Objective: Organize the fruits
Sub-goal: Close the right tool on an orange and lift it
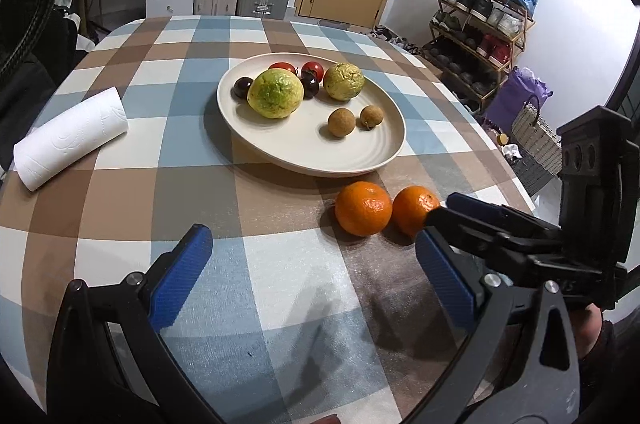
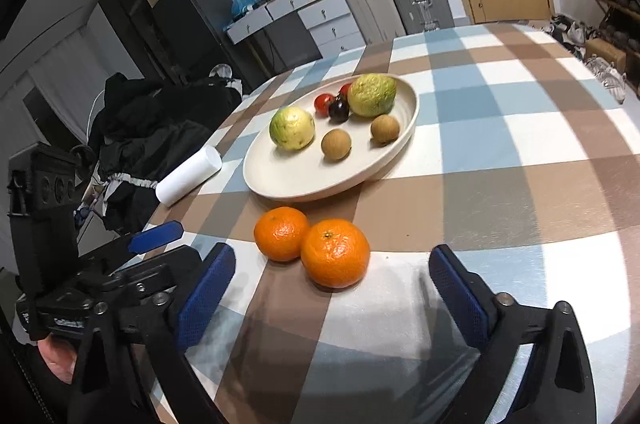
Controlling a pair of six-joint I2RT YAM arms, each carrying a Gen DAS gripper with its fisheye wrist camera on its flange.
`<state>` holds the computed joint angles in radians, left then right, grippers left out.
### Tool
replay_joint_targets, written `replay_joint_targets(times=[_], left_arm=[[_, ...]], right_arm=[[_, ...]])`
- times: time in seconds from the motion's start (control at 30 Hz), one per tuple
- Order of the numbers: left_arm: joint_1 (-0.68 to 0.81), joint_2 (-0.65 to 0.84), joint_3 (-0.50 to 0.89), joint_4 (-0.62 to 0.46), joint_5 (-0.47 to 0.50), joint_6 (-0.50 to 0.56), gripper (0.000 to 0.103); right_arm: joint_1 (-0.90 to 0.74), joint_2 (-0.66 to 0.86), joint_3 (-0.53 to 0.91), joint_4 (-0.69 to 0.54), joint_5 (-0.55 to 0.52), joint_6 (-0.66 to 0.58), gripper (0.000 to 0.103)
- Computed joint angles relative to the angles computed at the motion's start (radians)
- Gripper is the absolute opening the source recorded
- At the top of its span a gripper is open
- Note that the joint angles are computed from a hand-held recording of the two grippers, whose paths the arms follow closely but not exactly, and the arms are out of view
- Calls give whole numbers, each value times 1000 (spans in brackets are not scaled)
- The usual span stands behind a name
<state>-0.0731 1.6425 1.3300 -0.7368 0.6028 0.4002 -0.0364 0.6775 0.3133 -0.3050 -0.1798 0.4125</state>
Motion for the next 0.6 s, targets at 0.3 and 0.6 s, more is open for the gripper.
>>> replay_joint_targets(times=[0.3,0.6], left_arm=[[-10,63,51,-25,-20,-19,101],[-31,73,72,-30,-47,-22,101]], right_arm=[[12,125,16,72,-23,0,62],[-46,142,9,77,-89,6,41]])
